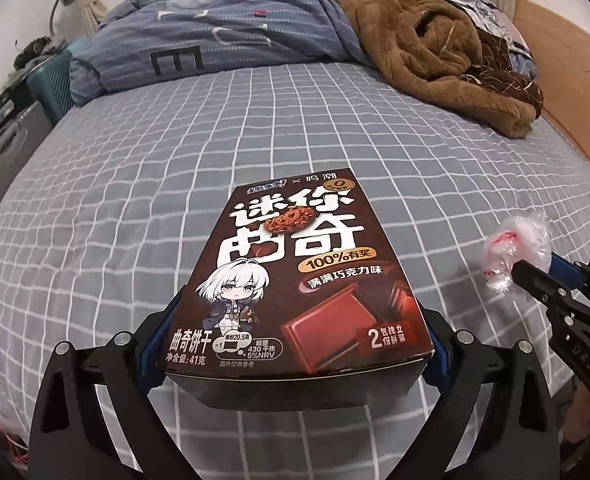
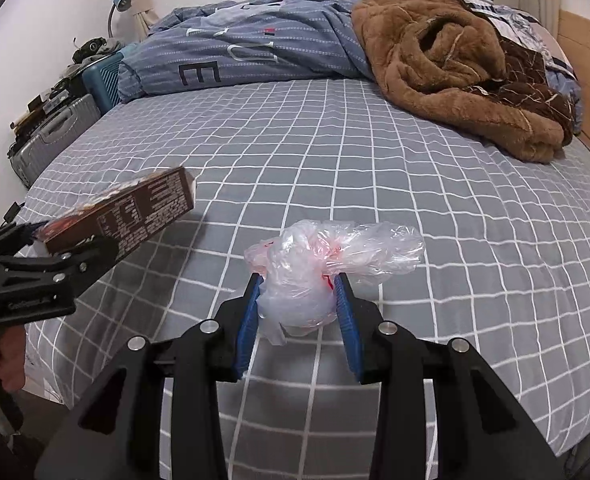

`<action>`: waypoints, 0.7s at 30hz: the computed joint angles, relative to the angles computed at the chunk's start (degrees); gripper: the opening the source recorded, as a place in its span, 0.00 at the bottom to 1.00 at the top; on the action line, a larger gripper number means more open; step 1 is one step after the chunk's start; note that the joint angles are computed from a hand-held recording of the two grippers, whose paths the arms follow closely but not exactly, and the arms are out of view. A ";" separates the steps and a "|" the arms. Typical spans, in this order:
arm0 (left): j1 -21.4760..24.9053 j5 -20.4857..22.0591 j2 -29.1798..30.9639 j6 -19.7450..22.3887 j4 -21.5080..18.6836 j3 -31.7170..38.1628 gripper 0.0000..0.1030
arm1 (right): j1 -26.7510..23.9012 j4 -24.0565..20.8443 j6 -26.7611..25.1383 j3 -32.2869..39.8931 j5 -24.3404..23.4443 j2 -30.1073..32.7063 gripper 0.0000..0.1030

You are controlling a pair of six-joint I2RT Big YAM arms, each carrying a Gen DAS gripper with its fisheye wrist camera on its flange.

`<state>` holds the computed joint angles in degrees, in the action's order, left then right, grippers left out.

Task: Collect trash
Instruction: 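Lift the box and plastic bag and carry them off the bed over the bin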

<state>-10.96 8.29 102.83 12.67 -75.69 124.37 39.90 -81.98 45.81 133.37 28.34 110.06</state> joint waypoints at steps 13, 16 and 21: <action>1.02 1.10 -8.25 -1.76 2.63 -9.54 0.91 | 3.43 -1.32 3.95 -5.23 2.72 -4.72 0.34; 1.26 1.30 -9.65 -1.87 2.81 -11.09 0.91 | 4.21 -2.05 4.44 -5.29 3.84 -5.13 0.34; 1.28 1.83 -11.34 -2.22 2.84 -13.00 0.91 | 5.27 -3.26 6.18 -6.02 5.04 -6.09 0.34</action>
<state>-9.67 10.12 91.49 10.45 -72.84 111.36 45.17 -85.24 52.00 127.34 33.38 103.98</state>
